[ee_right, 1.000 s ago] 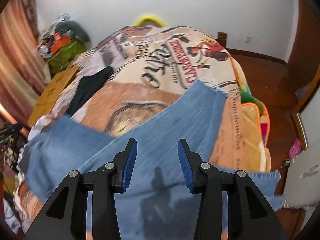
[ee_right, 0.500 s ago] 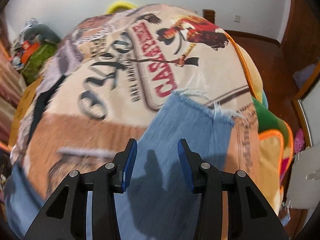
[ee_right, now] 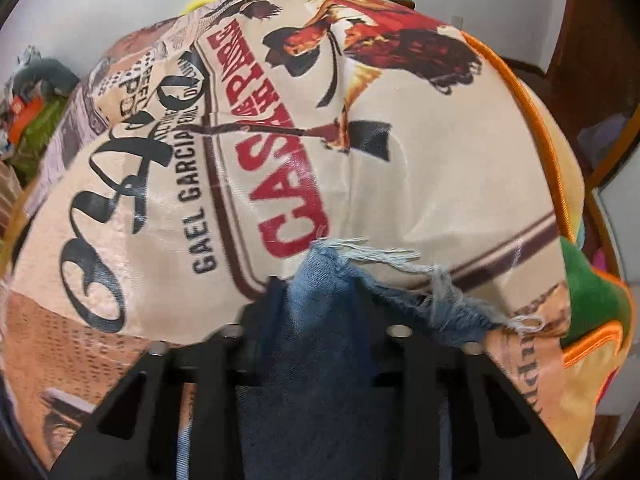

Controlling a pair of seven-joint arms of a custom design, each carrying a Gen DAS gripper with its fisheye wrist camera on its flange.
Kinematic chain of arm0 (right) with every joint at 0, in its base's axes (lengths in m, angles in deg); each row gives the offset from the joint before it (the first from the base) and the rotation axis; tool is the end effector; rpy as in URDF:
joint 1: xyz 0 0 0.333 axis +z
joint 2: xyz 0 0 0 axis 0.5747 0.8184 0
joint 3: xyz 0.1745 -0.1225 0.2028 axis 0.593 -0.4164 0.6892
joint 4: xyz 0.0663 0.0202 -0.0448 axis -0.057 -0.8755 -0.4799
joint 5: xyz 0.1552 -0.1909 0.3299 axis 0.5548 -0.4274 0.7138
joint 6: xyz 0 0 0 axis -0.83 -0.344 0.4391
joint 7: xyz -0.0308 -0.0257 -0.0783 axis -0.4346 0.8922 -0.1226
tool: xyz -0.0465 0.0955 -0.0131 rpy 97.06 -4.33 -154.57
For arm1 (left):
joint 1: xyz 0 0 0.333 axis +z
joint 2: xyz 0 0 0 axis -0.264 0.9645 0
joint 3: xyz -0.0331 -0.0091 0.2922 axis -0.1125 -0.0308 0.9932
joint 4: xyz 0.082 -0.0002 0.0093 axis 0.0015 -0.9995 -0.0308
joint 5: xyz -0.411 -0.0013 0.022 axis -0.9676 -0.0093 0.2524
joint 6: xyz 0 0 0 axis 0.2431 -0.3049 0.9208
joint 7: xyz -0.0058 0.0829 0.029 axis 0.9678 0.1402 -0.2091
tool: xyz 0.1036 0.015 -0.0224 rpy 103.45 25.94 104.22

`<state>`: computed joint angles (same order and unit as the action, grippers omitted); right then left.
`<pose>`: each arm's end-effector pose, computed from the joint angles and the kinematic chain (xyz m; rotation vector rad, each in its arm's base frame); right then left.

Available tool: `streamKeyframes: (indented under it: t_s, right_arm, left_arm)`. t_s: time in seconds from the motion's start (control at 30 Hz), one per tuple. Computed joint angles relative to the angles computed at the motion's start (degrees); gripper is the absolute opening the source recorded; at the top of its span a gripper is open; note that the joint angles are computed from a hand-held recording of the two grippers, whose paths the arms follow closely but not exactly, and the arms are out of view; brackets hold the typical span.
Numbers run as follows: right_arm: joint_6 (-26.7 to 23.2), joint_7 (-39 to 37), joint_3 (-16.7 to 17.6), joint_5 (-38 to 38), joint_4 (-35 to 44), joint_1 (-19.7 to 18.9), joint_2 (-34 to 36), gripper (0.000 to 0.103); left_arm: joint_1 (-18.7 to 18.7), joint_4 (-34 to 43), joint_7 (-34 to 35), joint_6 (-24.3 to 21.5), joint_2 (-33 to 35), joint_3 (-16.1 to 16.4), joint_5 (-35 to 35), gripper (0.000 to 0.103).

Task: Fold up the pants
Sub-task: 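Grasp the frayed jeans hem with the right gripper and lift it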

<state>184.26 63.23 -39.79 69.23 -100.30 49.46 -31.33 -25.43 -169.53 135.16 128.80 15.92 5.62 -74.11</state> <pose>0.6607 0.1880 0.4601 -1.6026 2.1906 -0.4143 0.6251 -0.2193 0.4967 -1.6664 2.2999 -0.5851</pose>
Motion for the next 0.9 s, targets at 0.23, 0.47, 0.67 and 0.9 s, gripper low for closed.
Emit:
streamKeyframes:
  t_s: [0.23,0.47,0.67,0.9]
  right_arm:
    - [0.4,-0.9,0.1,-0.1,-5.2,-0.4,-5.8,0.006]
    - [5.7,1.9,0.1,-1.8,-18.2,-2.3,-24.8,0.006]
    - [6.4,4.6,0.9,-5.7,-26.1,-4.1,-41.5,0.006]
    - [4.4,2.5,2.4,-6.1,-35.0,-7.1,-55.6,0.006]
  left_arm:
    - [0.4,-3.3,1.6,-1.4,-4.3,-0.5,-2.9,0.075]
    - [-0.6,-9.3,2.8,-2.8,-10.5,-2.0,-2.9,0.075]
    - [-2.0,-16.6,2.1,-3.7,-15.9,-3.4,-4.2,0.078]
    - [-2.4,-21.8,-2.4,-1.9,-21.0,-5.2,1.6,0.086]
